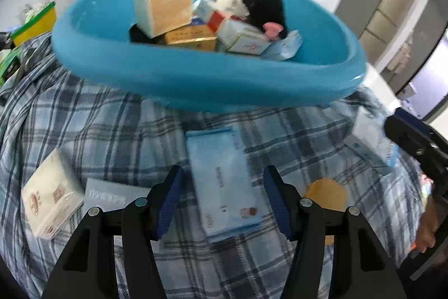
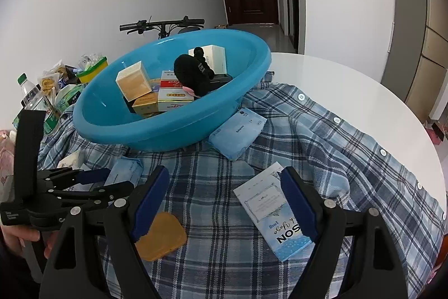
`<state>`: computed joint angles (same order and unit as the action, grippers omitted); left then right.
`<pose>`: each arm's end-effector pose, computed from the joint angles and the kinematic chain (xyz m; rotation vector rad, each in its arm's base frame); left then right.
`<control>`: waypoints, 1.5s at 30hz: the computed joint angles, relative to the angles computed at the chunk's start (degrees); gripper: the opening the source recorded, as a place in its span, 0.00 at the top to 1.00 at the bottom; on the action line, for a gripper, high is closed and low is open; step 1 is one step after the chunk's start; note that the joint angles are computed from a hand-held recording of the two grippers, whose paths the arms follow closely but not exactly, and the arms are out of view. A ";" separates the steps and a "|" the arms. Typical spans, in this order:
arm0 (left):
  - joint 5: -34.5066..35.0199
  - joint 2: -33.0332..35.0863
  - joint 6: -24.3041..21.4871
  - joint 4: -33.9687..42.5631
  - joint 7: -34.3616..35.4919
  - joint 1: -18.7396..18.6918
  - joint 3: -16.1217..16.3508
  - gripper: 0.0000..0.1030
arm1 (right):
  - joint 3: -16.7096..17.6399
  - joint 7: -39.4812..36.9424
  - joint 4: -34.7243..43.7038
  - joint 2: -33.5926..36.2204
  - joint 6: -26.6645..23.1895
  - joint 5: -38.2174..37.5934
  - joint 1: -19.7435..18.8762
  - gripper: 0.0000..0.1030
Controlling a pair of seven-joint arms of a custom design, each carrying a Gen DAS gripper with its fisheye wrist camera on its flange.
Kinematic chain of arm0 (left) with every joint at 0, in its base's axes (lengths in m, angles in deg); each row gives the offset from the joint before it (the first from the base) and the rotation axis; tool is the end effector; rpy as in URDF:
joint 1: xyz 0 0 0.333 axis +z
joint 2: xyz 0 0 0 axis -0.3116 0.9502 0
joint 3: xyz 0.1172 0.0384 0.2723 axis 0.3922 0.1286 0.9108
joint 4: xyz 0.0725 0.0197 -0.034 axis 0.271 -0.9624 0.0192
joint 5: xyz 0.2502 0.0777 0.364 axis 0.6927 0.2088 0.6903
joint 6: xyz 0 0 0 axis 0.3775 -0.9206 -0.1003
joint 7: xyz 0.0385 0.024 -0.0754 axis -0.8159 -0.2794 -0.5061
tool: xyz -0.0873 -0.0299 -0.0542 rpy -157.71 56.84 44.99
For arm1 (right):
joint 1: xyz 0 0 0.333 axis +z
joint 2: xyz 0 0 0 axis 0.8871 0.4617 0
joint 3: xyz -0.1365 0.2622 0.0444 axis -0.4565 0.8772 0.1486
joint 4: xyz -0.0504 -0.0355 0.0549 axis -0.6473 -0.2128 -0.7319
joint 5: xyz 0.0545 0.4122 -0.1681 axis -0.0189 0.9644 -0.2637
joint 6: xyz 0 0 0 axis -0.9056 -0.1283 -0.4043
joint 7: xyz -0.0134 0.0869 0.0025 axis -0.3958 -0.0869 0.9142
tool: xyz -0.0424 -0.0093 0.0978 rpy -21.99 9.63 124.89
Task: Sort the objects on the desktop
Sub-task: 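Close the left gripper on the blue Babycare wipes pack while the right gripper approaches the orange soap box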
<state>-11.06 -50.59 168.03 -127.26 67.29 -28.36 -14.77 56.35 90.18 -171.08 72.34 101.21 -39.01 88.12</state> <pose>0.4356 -0.2227 0.4120 -2.0322 1.9230 -0.6861 0.4638 0.3390 0.4304 -1.9403 1.3654 -0.4220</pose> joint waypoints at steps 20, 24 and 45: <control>-3.68 0.17 3.32 0.20 4.67 -2.98 2.75 0.40 | -0.71 -3.34 0.27 1.10 -0.46 4.05 0.82 0.21; -0.70 1.81 1.72 1.54 0.81 0.88 -0.61 0.40 | -0.56 -3.14 0.26 1.01 -0.58 3.73 0.61 0.21; -3.74 0.28 3.64 1.46 6.11 -1.56 0.99 0.30 | -0.62 -4.13 0.15 0.44 -1.66 3.98 0.75 0.21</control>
<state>-14.80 -50.31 171.67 -125.80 73.40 -29.92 -13.78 55.73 86.04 -170.93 72.78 99.56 -35.03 88.86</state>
